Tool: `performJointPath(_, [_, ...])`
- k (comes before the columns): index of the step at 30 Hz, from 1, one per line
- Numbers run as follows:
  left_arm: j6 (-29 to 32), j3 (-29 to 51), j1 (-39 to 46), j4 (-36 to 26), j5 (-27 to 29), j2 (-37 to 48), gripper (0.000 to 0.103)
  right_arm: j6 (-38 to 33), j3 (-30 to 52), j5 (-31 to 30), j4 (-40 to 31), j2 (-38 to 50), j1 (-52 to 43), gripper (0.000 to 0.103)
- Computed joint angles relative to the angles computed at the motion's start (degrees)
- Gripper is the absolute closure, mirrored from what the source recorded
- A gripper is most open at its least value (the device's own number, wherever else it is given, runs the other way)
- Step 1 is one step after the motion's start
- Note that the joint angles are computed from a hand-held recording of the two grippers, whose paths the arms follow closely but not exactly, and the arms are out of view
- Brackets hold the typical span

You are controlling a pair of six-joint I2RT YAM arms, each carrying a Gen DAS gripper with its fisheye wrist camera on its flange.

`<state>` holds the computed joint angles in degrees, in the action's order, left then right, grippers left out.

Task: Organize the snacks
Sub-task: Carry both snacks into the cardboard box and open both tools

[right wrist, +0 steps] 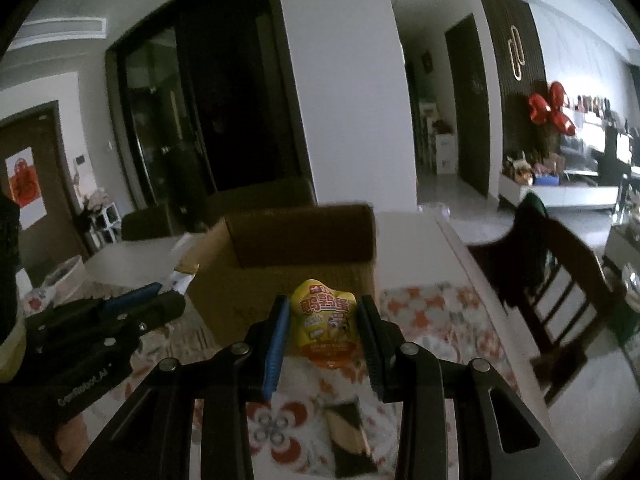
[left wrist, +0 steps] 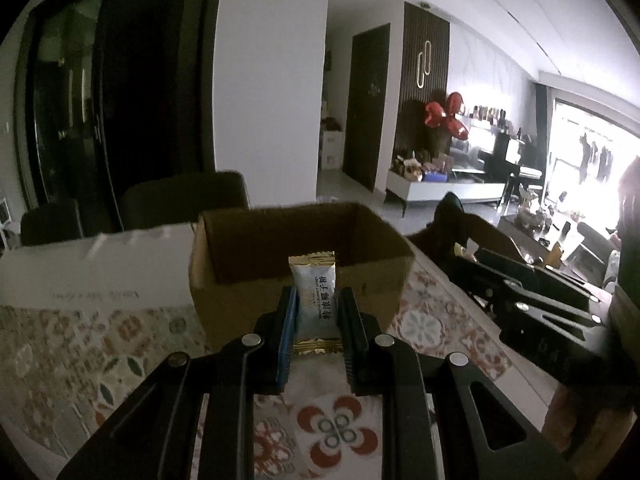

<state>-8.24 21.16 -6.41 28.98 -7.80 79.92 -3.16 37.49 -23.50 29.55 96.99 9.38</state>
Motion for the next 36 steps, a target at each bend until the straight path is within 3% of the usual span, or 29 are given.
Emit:
performJointPath(12, [3.0, 11.4, 6.0, -4.3, 4.7, 5.1, 0.081, 0.2, 13.4, -1.0, -4.7, 4.9, 2.6, 0.067])
performJointPath(16, [2.8, 16.8, 8.4, -6.3, 7.7, 9.6, 0.081, 0.8, 20.1, -1.3, -8.2, 9.1, 3.6, 0.067])
performJointPath(29, [4.1, 31.3, 11.7, -12.9, 9.4, 23.8, 0.081, -0.9, 38.6, 1.2, -20.7, 23.0, 5.8, 0.067])
performJointPath(36, [4.6, 32.4, 11.6, -12.9, 6.3, 25.8, 0.047, -0.9, 44.2, 2.5, -25.2, 27.5, 5.7, 0.065])
